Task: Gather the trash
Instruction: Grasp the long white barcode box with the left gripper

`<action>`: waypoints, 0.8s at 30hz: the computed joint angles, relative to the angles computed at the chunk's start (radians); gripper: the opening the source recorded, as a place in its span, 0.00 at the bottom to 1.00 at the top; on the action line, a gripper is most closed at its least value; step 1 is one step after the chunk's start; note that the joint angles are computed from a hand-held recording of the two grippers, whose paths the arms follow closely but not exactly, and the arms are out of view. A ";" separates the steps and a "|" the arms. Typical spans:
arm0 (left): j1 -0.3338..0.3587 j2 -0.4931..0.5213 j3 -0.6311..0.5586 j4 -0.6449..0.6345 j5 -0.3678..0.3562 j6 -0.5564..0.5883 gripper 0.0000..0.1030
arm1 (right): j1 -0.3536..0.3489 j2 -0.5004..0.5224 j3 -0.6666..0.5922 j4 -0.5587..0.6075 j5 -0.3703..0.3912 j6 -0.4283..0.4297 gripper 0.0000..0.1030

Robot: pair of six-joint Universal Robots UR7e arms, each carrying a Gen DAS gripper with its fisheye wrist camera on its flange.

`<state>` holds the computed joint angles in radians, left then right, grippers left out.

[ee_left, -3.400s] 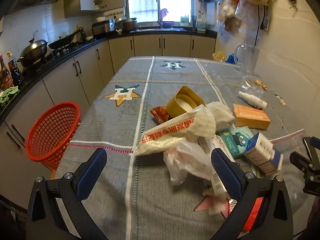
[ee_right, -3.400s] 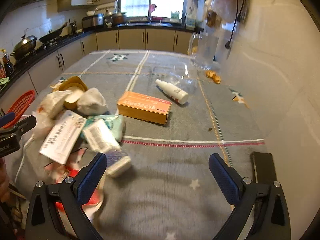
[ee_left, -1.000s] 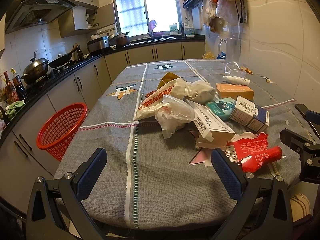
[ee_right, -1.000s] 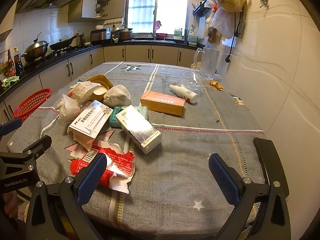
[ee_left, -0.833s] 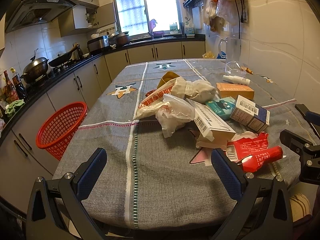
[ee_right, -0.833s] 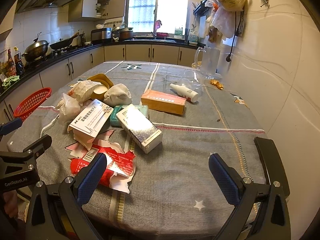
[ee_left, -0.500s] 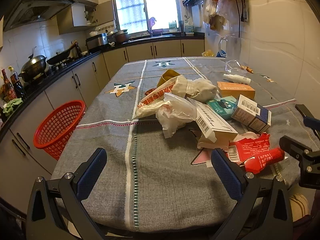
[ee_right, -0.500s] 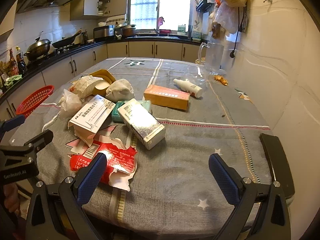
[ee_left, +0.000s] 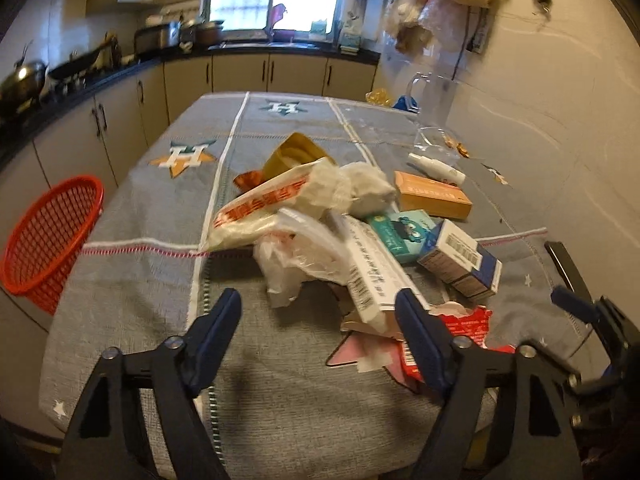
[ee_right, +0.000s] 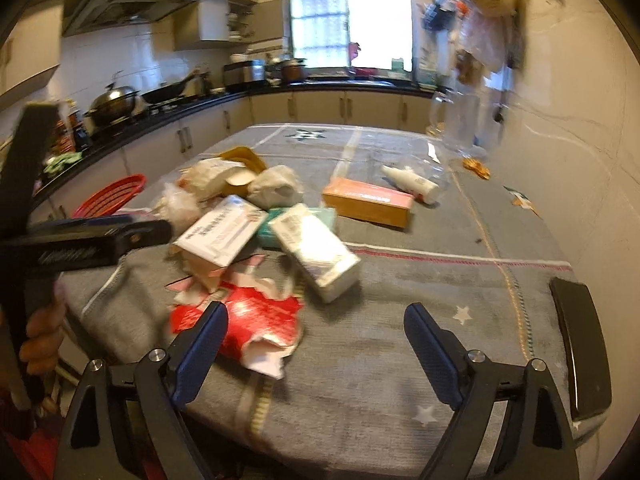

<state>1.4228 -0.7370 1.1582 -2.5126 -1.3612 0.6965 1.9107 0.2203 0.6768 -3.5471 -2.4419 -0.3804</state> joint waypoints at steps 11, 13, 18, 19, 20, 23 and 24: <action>0.003 0.040 -0.095 0.275 -0.068 -0.035 0.66 | -0.004 -0.006 0.023 0.062 0.093 -0.029 0.90; 0.001 0.064 -0.127 0.303 -0.061 -0.061 0.63 | -0.007 -0.018 0.046 0.054 0.095 -0.015 0.90; -0.001 0.148 -0.271 0.439 -0.084 -0.142 0.36 | -0.011 -0.024 0.063 0.042 0.102 -0.023 0.90; -0.001 0.159 -0.293 0.461 -0.090 -0.157 0.33 | -0.012 -0.026 0.065 0.042 0.105 -0.025 0.90; 0.000 0.169 -0.312 0.475 -0.091 -0.165 0.27 | -0.013 -0.025 0.066 0.043 0.108 -0.028 0.90; -0.002 0.182 -0.336 0.489 -0.101 -0.173 0.23 | -0.015 -0.020 0.055 0.047 0.116 -0.049 0.90; -0.004 0.179 -0.326 0.472 -0.099 -0.168 0.22 | -0.015 -0.017 0.050 0.049 0.119 -0.057 0.90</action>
<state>1.4186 -0.5576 0.8321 -2.0405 -1.4603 0.5285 1.8954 0.2032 0.7272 -3.4983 -2.3225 -0.4373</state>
